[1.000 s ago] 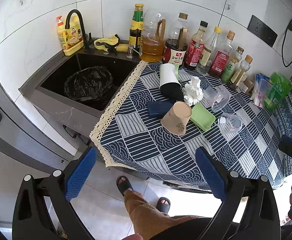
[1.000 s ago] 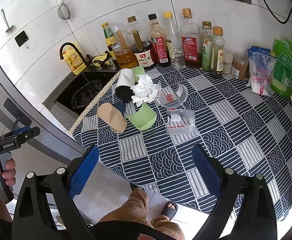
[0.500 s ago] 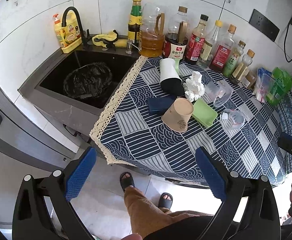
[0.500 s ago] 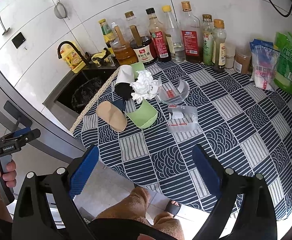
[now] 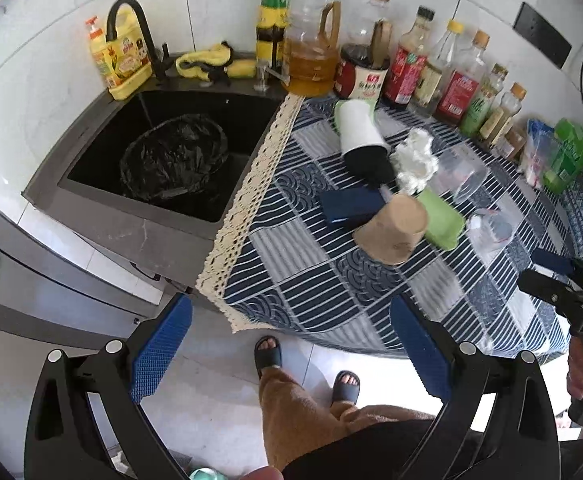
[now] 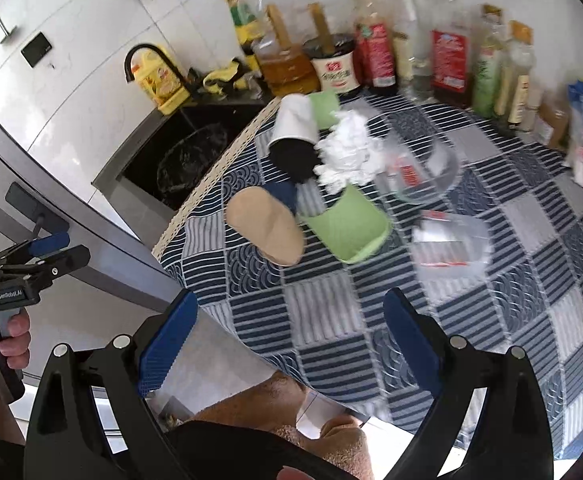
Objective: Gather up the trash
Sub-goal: 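Grasp the tan paper cup with the right gripper while the left gripper approaches the blue sponge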
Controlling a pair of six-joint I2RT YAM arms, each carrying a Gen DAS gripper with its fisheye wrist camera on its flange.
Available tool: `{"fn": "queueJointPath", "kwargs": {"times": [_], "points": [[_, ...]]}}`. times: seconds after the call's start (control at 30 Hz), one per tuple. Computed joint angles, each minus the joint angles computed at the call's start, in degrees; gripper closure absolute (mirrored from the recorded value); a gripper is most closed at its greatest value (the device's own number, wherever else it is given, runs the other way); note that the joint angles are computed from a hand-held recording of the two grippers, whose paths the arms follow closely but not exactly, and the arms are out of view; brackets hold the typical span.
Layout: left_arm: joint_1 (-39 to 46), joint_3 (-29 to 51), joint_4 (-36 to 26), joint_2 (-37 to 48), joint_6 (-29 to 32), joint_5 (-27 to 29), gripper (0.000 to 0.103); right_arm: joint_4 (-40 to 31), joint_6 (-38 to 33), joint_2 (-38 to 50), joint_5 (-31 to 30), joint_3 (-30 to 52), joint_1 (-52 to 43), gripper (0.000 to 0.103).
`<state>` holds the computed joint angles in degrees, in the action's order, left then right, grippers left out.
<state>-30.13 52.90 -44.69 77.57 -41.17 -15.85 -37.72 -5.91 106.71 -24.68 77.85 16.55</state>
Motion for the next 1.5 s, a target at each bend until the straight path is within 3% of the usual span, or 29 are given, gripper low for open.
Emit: {"fn": "queueJointPath", "kwargs": {"times": [0.27,0.53,0.8,1.03,1.27,1.5], "points": [[14.34,-3.10,4.23,2.04,15.39,7.32,0.007,-0.20,6.39,13.46,4.19,12.77,8.40,0.010],[27.81,-1.67,9.31,9.12,30.98,14.52,0.007,-7.56,14.70,28.03,10.88,30.49,12.53,0.011],[33.80,5.37,11.52,20.61,42.92,19.33,0.007,-13.64,21.68,33.53,14.30,38.17,13.91,0.045],[32.94,12.33,9.86,27.01,50.65,21.53,0.007,-11.35,26.46,30.38,14.45,33.97,14.57,0.050],[28.74,20.92,7.09,32.68,57.45,23.75,0.007,-5.27,32.00,20.09,16.01,22.41,13.82,0.050],[21.65,34.49,2.73,45.44,66.37,23.76,0.007,1.44,38.81,8.59,15.83,8.80,10.83,0.051]]}}
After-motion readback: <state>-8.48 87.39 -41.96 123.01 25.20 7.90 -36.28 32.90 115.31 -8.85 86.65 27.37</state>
